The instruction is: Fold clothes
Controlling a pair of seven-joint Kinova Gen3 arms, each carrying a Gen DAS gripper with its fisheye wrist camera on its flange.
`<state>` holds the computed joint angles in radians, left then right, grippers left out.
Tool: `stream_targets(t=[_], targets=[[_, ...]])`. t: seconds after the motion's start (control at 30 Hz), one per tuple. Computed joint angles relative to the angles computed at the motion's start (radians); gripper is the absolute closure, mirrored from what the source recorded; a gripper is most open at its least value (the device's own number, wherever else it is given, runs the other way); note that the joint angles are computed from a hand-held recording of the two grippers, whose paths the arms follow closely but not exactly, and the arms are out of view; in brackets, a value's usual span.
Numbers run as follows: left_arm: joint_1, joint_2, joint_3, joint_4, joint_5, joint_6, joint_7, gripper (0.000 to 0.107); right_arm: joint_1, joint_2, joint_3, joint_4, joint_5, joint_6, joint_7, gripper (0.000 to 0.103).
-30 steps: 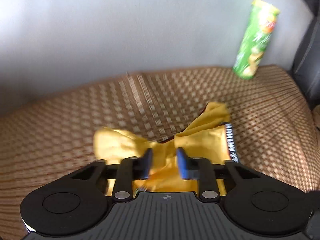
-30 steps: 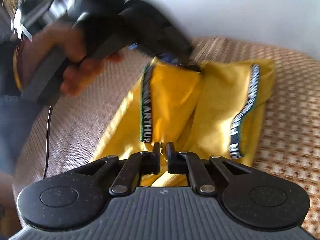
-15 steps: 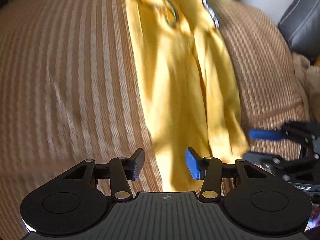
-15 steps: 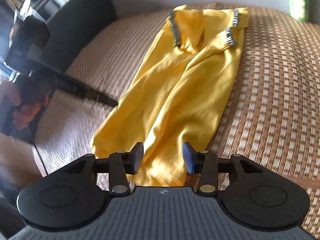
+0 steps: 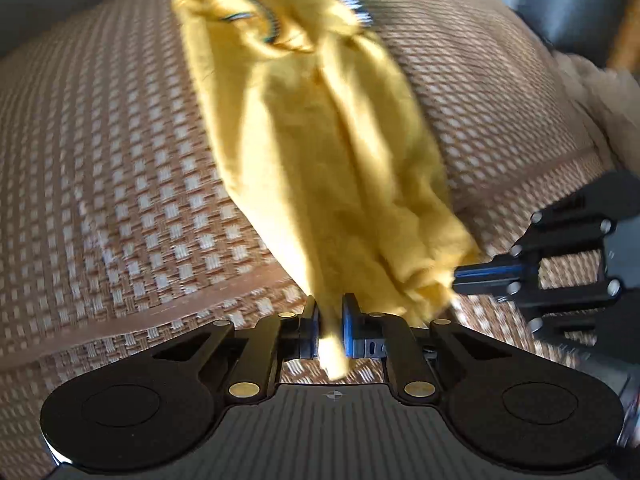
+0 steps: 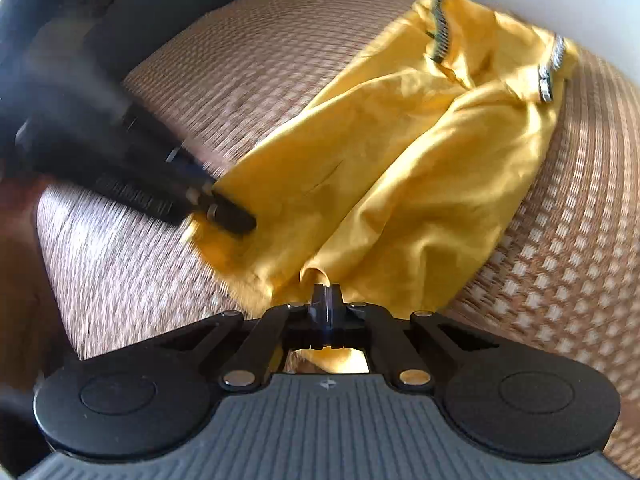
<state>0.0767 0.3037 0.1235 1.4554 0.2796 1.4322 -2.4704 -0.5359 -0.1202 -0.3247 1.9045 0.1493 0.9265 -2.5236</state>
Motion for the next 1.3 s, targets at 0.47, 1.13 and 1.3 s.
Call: stream_targets(t=[0.47, 1.13, 1.3], targets=[[-0.145, 0.091, -0.065, -0.094, 0.141, 0.152, 0.233, 0.042, 0.476, -0.275, -0.199, 0.191, -0.318, -0.123, -0.223, 0.054], [-0.08, 0.04, -0.004, 0.016, 0.093, 0.136, 0.195, 0.098, 0.422, -0.439, -0.091, 0.191, -0.347, -0.062, -0.401, 0.099], [-0.063, 0.025, -0.015, 0.065, 0.083, 0.15, 0.198, 0.067, 0.37, -0.412, 0.015, 0.196, -0.433, 0.046, -0.277, 0.094]])
